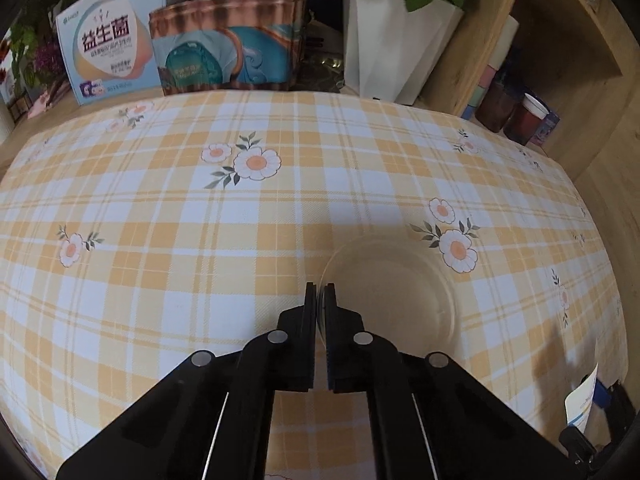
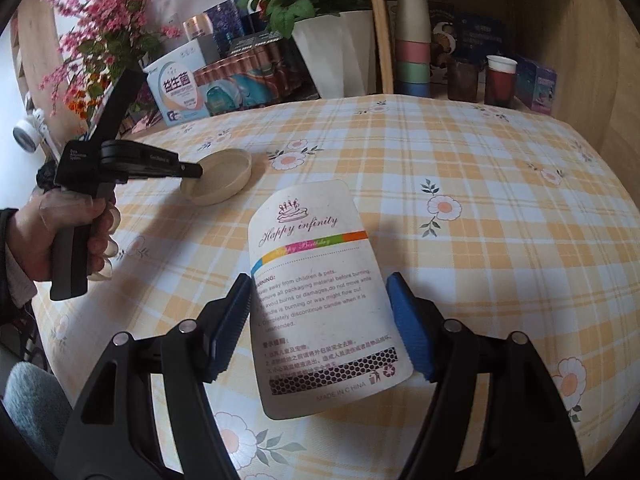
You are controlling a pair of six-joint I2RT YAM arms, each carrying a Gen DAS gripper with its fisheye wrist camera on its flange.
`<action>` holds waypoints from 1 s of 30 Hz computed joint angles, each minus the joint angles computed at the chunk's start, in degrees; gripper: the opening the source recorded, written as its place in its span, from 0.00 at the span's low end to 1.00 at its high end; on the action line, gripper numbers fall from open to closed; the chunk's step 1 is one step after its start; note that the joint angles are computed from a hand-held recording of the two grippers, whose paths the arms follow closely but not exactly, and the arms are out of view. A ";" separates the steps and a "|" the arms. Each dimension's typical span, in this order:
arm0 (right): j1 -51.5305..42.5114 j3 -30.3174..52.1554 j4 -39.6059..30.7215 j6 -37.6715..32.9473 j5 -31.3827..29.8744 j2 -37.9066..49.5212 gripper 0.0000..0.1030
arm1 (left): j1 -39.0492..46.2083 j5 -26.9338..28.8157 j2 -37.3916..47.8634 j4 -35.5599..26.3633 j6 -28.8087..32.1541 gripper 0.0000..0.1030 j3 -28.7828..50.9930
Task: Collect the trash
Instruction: 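Grasp the white plastic lid rim with the left gripper while the right holds the card, then carry the lid and card over the brown bin and open both grippers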
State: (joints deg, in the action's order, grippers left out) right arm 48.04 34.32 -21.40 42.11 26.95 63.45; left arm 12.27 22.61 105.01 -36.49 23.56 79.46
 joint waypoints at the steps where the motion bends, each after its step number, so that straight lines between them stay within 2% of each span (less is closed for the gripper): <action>1: 0.16 0.15 0.04 -0.24 0.16 0.29 0.67 | 0.07 0.03 -0.83 -0.10 1.16 0.04 -0.64; 9: 0.96 0.70 -0.41 0.00 1.52 1.49 0.67 | 2.46 1.90 -6.42 -1.28 7.08 0.03 -2.95; 15: 2.35 2.12 -2.04 0.66 4.01 3.34 0.67 | 7.40 5.71 -11.25 -6.10 12.54 0.03 -3.51; 20: 4.57 3.49 -4.99 2.55 6.29 3.08 0.67 | 15.21 10.77 -15.05 -15.45 20.33 0.03 -2.35; 24: 9.75 6.14 -10.52 8.78 8.21 1.72 0.67 | 22.84 14.84 -17.46 -23.43 28.55 0.03 -1.23; 27: 16.38 9.48 -15.36 13.83 11.61 2.81 0.67 | 29.49 18.13 -18.28 -31.19 36.60 0.03 0.32; 30: 22.74 12.56 -20.48 20.31 15.06 3.79 0.67 | 37.36 20.29 -18.30 -41.55 48.65 0.03 2.16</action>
State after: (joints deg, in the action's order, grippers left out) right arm 70.77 46.88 -41.88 62.42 42.01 67.23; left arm 49.63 42.89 86.71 -78.03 72.21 81.62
